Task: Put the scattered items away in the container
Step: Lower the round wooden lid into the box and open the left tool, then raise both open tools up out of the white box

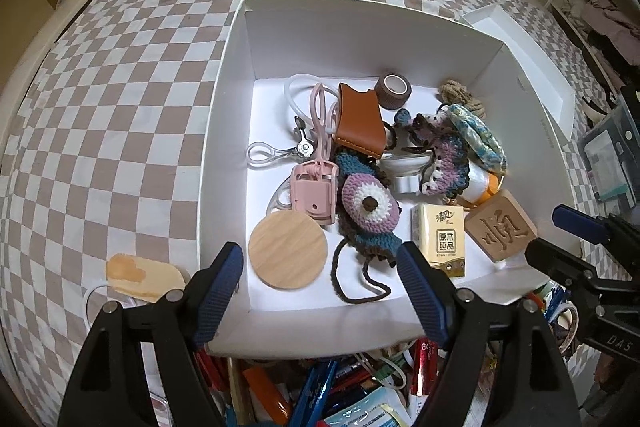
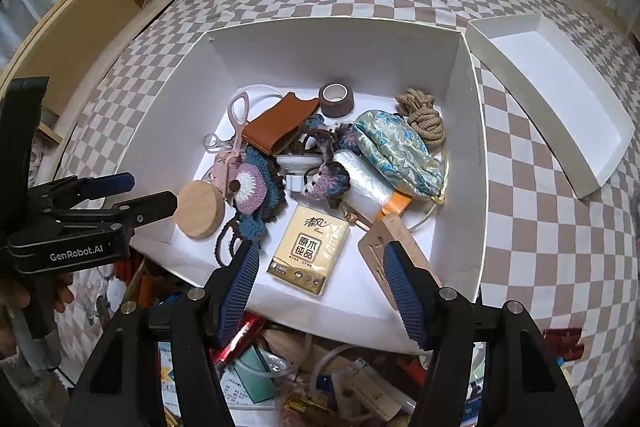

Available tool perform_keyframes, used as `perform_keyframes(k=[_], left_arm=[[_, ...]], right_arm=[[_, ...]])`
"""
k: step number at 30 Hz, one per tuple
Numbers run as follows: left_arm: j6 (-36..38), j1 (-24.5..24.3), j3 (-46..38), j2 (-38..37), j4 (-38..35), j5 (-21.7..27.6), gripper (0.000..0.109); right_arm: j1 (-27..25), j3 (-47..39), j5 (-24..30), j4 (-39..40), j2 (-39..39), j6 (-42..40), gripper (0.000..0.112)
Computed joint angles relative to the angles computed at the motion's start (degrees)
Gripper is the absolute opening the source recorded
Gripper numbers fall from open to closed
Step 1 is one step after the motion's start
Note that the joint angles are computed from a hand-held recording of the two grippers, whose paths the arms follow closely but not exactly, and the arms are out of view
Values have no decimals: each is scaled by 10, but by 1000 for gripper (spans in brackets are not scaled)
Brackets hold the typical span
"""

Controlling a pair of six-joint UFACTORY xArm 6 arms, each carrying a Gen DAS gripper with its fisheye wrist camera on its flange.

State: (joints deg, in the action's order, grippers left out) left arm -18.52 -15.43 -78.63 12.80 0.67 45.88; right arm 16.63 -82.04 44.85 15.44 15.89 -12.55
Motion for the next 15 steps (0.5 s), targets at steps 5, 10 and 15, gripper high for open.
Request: perform_keyframes(k=[5, 10, 15], left_arm=[[-3, -2, 12, -13, 4, -3, 79], [-6, -3, 25, -29, 7, -7, 79], [-13, -6, 37, -47, 15, -12, 79]], right_arm=[[1, 12, -7, -3, -12, 2, 65], [2, 24, -15, -4, -26, 6, 65], [3, 43, -31, -2, -43, 8, 65]])
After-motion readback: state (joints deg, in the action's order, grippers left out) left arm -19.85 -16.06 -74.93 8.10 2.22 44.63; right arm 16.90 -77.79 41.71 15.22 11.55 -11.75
